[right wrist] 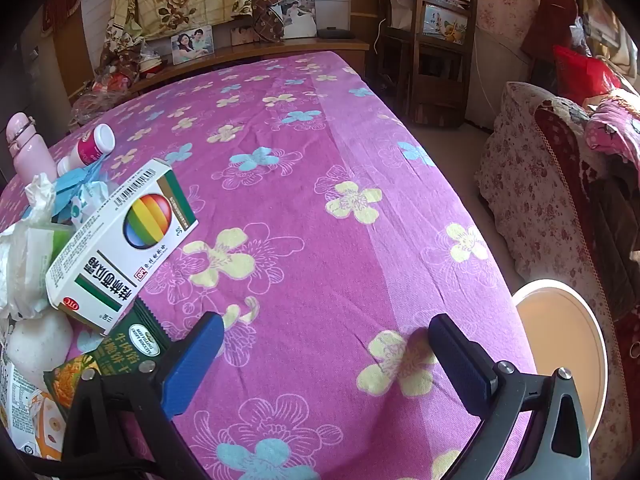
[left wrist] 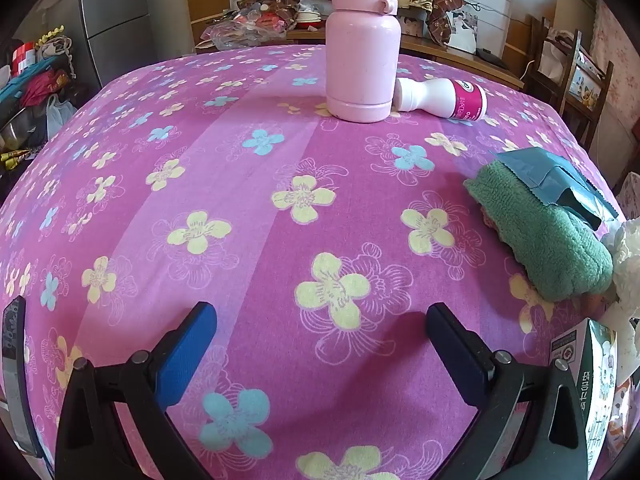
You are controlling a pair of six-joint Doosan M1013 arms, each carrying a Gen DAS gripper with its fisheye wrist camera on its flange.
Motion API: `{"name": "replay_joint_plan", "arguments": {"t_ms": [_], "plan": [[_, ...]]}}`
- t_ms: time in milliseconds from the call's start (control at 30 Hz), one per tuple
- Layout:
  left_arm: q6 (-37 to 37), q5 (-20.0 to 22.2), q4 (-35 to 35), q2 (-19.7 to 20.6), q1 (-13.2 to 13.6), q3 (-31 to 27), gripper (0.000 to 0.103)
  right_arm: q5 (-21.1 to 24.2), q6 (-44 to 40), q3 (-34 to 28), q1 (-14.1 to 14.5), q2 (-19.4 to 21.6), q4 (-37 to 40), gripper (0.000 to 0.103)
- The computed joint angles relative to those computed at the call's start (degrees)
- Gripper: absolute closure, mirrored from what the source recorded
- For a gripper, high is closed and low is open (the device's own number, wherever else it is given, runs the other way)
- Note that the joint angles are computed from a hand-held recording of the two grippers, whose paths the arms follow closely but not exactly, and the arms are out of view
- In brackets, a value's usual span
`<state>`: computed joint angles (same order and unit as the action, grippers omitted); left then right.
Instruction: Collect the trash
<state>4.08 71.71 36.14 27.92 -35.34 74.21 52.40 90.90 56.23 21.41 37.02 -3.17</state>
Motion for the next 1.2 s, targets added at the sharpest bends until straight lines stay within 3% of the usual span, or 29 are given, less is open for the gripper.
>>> {"name": "replay_joint_plan", "arguments": {"t_ms": [467, 700, 800, 867, 1000, 1200], "plan": [[1.83, 1.03, -1.65, -0.10, -0.25, -0.81, 0.000, 0.00, 0.02, 0.02, 0.01, 0.00, -0.04, 0.000], [1.61, 5.46, 4.80, -1.25, -4.28, -2.60, 0.000, 0.25, -0.24, -0.26, 0.03, 0.11, 0.02, 0.000], [2.18, 6.86, 6.79, -1.82, -5.83, -3.35, 0.000, 5.82, -7.33, -3.86, -0.66, 1.54, 4.19, 0.000], [1.69, 7.15, 8.11, -2.06, -6.85, -3.71, 0.000, 6.71, -8.94, -3.47, -1.41, 1.03, 6.24, 0.000], [0.00, 6.15, 10.09, -2.49, -8.65, -4.40, 0.000, 0.90, -5.62, 2.35, -2.10, -3.47, 7.25, 0.000], [-3.21, 4.60, 12.85, -1.98, -10.78, -5.50, 0.000, -8.11, -7.77, 10.39, -1.45, -10.64, 7.47, 0.000]]}}
